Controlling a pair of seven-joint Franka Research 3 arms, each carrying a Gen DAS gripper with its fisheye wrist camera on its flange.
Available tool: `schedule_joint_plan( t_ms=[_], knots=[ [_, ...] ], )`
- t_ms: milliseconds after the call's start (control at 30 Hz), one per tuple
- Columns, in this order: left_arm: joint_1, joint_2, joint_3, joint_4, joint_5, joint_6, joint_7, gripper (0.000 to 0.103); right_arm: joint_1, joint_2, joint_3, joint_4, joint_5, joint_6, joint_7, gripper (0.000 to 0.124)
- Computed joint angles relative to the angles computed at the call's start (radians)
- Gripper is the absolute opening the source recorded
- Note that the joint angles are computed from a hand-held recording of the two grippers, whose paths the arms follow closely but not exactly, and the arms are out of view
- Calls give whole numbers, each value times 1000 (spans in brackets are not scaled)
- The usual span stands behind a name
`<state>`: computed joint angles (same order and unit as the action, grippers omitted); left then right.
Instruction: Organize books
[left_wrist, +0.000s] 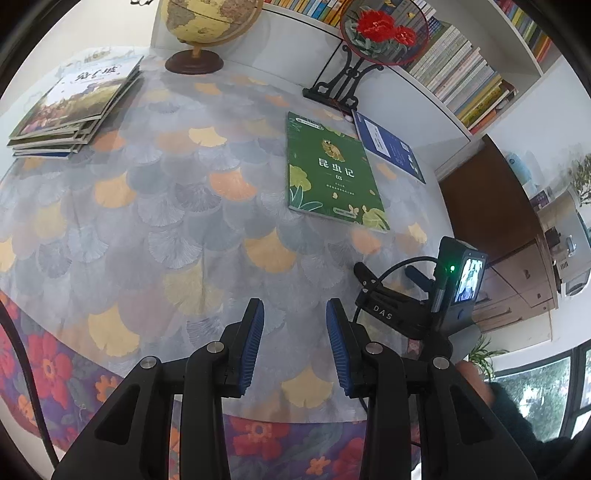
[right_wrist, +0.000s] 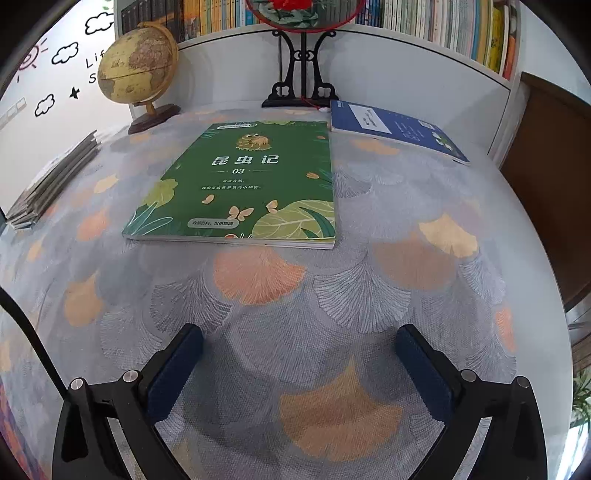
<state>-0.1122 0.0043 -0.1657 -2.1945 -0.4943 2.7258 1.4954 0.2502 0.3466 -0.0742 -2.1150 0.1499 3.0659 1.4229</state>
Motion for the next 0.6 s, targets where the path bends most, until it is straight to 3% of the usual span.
schedule_joint_plan(
  t_ms=[267, 600],
  knots=[
    [-4, 1, -2, -13, -49, 11, 22, 32, 1, 2, -1, 2, 1, 0, -2, 103],
    [-13, 2, -9, -7, 5, 12, -3, 32, 1, 3, -2, 2, 1, 1, -2, 103]
  ],
)
